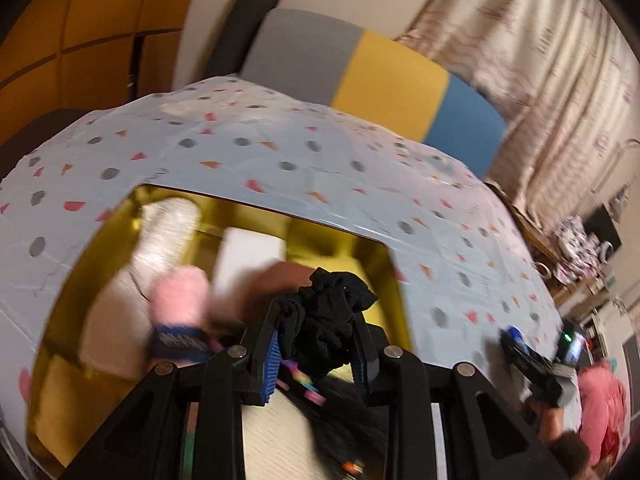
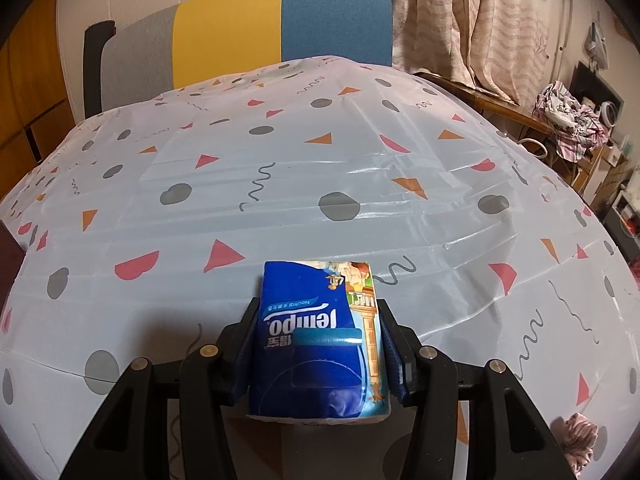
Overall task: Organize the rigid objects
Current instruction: 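Carry the black scrunchie into the gold tray and open the left gripper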
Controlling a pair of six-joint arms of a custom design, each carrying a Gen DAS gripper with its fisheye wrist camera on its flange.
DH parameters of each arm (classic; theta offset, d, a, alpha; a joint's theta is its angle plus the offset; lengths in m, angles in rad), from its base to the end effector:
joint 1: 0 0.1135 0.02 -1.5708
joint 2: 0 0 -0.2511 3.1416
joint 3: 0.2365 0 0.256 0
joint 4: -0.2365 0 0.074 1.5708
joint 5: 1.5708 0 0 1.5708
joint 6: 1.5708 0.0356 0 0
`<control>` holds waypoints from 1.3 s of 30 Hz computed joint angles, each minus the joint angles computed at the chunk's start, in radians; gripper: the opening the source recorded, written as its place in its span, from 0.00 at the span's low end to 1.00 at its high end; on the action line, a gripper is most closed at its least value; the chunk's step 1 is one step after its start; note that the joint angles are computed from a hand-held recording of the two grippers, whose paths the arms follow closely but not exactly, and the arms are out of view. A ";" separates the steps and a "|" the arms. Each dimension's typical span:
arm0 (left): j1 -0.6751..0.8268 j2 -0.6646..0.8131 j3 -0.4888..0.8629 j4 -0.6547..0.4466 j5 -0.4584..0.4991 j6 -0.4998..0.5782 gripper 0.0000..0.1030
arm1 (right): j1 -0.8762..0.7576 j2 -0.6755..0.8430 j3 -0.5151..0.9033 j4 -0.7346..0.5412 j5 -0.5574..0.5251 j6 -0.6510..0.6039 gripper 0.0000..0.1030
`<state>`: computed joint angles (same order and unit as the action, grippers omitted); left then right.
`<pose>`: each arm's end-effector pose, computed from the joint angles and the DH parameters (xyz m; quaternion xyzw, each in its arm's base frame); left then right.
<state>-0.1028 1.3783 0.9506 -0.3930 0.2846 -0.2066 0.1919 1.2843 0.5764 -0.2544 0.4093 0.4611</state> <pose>0.2944 -0.0404 0.2322 0.0041 0.9225 -0.1863 0.3380 0.2364 0.0315 0.1506 0.1857 0.9175 -0.0896 0.3400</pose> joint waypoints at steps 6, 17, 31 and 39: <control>0.087 0.200 0.150 -0.017 0.023 0.004 0.27 | 0.009 0.008 0.006 -0.007 0.017 0.003 0.52; 0.110 0.316 0.256 -0.040 -0.038 0.025 0.82 | 0.014 0.017 0.012 -0.012 0.031 0.003 0.52; 0.196 -0.023 -0.041 -0.010 0.117 0.077 0.81 | 0.080 0.009 0.022 -0.032 0.128 0.004 0.51; 0.222 -0.259 -0.168 -0.097 0.172 0.195 0.81 | 0.183 -0.106 0.010 -0.105 0.178 0.046 0.51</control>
